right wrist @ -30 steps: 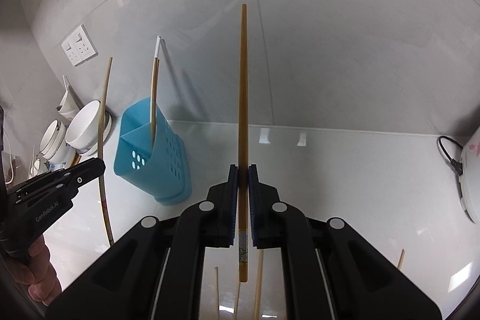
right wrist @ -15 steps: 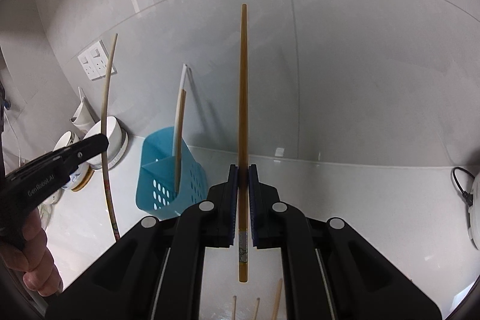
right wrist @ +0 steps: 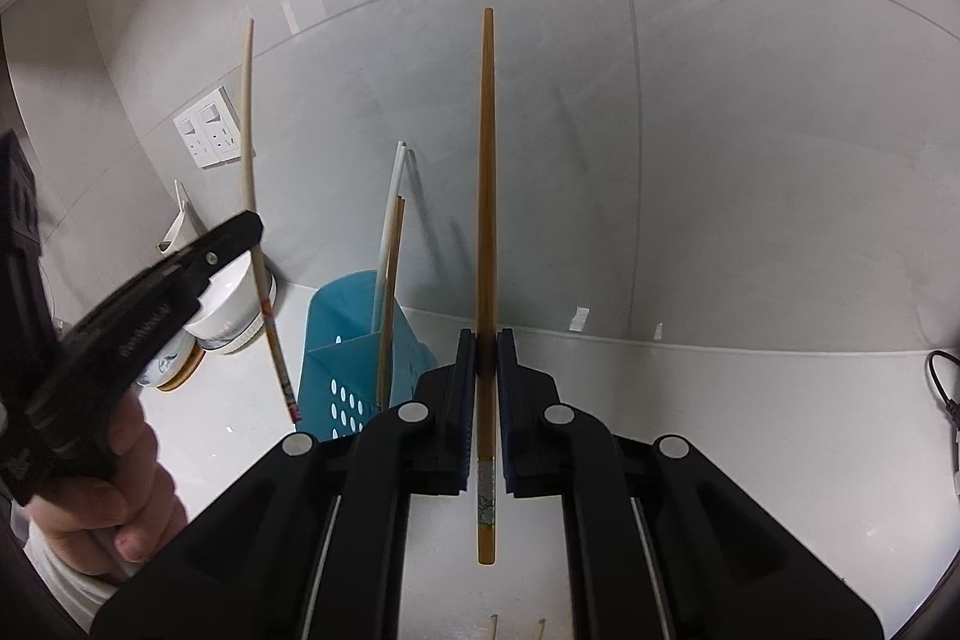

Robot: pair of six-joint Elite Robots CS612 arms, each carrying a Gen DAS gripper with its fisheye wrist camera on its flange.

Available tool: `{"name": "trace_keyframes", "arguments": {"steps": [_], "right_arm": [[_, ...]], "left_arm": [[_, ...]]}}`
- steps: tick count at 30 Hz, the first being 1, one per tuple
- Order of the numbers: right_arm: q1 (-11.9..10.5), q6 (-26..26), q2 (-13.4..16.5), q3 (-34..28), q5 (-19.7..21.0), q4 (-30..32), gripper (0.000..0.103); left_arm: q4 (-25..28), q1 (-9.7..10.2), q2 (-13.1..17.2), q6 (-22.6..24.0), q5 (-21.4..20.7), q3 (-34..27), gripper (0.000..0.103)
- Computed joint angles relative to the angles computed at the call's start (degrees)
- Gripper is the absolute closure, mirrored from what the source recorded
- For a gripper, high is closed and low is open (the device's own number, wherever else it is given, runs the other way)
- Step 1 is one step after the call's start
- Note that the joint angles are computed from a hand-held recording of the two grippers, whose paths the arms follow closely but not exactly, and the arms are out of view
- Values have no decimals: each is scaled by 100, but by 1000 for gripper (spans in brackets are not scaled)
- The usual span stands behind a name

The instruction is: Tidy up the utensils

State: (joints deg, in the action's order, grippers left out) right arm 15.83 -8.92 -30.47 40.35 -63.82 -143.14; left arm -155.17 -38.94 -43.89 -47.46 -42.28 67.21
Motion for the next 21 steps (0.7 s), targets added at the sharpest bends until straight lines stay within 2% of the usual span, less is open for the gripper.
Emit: {"name": "trace_keyframes", "arguments": {"steps": [8,21], "right_arm": [[1,30,75,-113,-28,123,97],[25,65,156,-183,-38,190,97]], "left_arm": [[-316,40,170,198,26,81,97],[-305,32,324,280,-66,81,97]]}}
